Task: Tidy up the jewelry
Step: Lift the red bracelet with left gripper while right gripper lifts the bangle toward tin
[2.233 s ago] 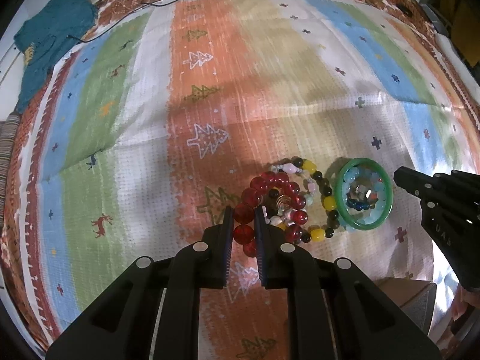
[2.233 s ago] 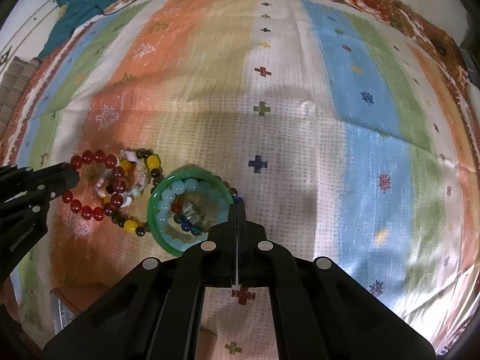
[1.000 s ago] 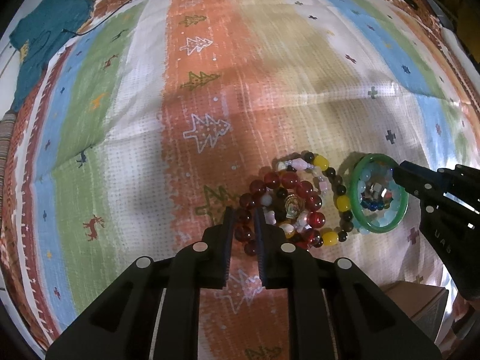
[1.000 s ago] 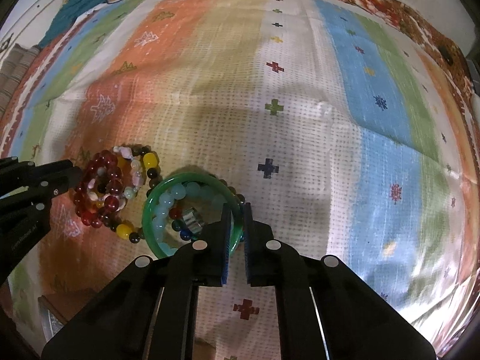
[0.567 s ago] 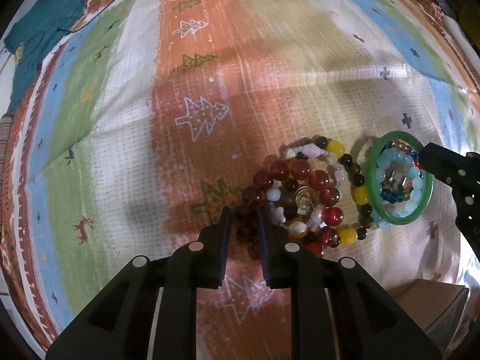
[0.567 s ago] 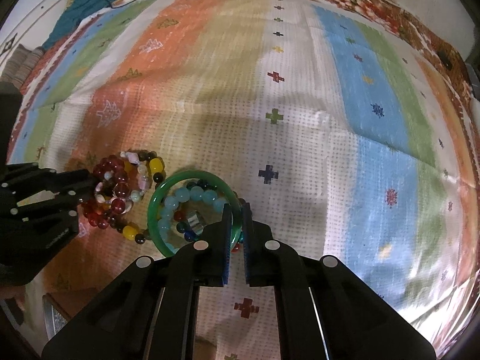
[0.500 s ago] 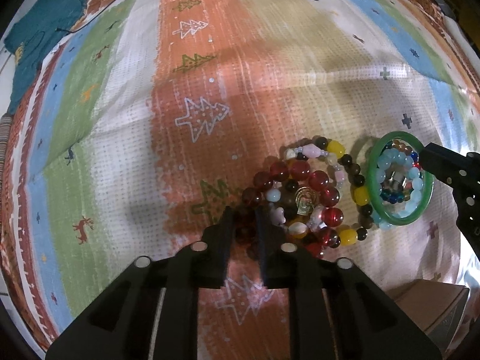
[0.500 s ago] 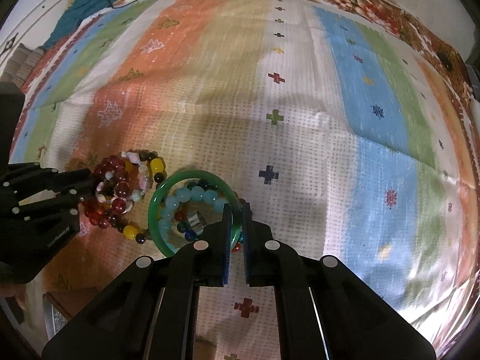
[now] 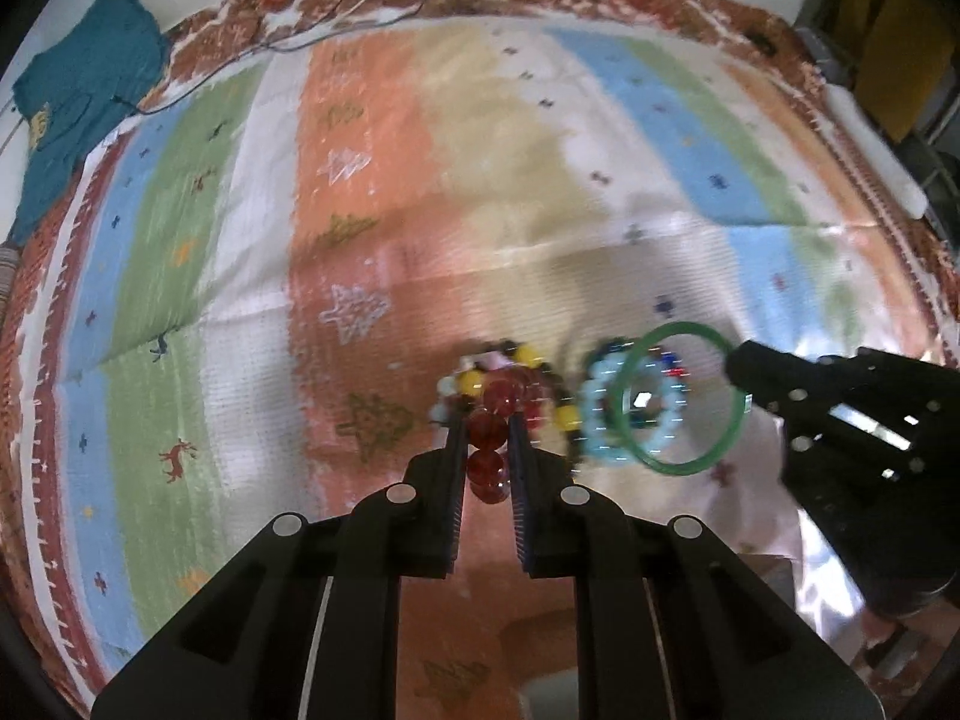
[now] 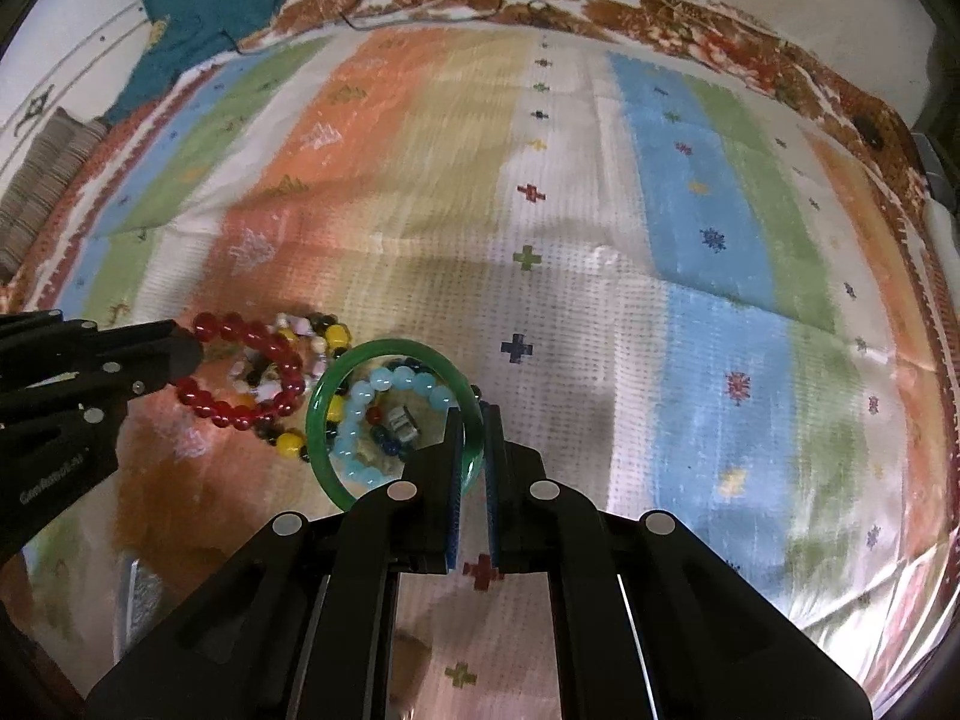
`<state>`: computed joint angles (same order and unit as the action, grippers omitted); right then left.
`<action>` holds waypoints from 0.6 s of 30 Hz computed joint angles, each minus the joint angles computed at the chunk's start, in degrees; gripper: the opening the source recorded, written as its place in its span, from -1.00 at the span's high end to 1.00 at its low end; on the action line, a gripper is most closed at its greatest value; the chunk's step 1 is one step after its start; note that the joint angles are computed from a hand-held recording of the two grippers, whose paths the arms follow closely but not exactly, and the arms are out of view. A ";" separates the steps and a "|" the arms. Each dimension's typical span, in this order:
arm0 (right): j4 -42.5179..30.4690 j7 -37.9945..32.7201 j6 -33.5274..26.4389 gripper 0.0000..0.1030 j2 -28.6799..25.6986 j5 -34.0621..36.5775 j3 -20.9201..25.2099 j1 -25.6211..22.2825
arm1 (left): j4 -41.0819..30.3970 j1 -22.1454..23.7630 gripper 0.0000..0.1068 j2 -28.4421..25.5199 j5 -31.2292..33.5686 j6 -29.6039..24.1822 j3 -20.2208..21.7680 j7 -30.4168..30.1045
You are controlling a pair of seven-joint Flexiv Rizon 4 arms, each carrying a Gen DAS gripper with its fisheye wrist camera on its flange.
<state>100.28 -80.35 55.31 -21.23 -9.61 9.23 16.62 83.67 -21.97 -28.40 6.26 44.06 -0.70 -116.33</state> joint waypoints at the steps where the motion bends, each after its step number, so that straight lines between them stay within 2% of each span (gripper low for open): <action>1: 0.28 -0.29 0.25 0.85 0.47 0.50 0.26 -0.26 | -0.60 -0.52 0.76 0.07 0.44 -0.64 0.16 -0.57; 7: 2.29 -0.21 1.58 0.85 3.01 0.87 0.26 -0.72 | -1.09 -1.59 0.76 1.37 2.12 0.04 0.10 -1.12; 18: 6.60 -0.73 4.08 0.85 7.36 2.10 0.76 -1.47 | 2.56 -2.88 0.76 5.66 3.83 4.56 -0.36 -4.08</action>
<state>106.88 -81.08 59.40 -13.88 -7.51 10.00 15.16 86.23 -24.85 -22.74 10.08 48.62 -1.06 -120.41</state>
